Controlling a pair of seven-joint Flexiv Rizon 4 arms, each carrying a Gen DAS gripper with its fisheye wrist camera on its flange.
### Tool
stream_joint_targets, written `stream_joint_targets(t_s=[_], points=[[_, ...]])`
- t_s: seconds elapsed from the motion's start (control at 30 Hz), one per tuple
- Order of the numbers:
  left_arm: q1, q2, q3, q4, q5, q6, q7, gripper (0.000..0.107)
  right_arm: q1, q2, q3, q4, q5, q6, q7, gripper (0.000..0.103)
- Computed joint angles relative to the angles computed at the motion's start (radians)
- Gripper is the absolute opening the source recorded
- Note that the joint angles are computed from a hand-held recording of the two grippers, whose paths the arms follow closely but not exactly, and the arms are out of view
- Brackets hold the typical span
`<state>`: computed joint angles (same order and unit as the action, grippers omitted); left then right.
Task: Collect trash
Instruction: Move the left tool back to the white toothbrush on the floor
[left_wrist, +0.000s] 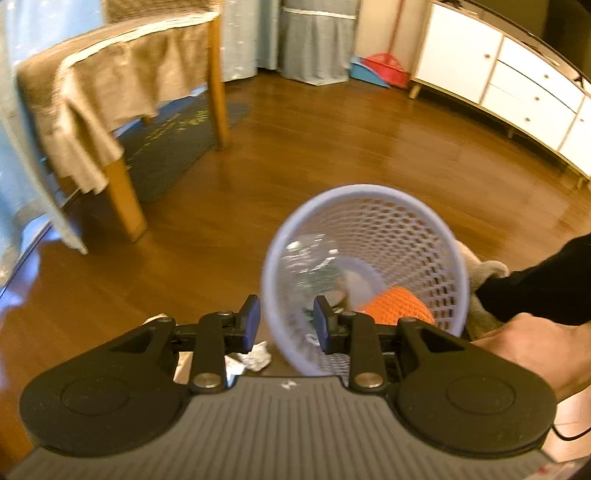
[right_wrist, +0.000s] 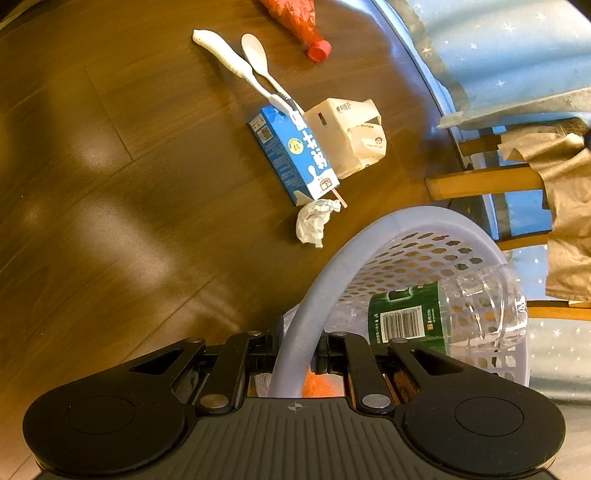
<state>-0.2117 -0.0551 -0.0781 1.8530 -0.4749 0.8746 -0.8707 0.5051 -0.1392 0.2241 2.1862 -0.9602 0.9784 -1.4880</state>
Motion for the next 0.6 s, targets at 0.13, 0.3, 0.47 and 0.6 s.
stream_joint_targets(t_s=[0.13,0.3,0.47,0.6], points=[[0.017,0.006,0.018,0.009,0.028,0.011,-0.017,0.026,0.001,-0.004,-0.001,-0.005,0.001,-0.005,0.003,0.010],[0.043,0.020,0.039,0.035,0.062,0.029,-0.023,0.030,0.002,-0.005,-0.001,-0.008,0.009,-0.011,0.005,0.010],[0.078,0.034,0.065,0.068,0.126,0.048,-0.061,0.034,0.004,-0.009,-0.001,-0.014,0.011,-0.018,0.009,0.010],[0.100,0.046,0.078,0.102,0.140,0.054,-0.042,0.044,0.007,-0.012,-0.001,-0.020,0.014,-0.022,0.008,0.010]])
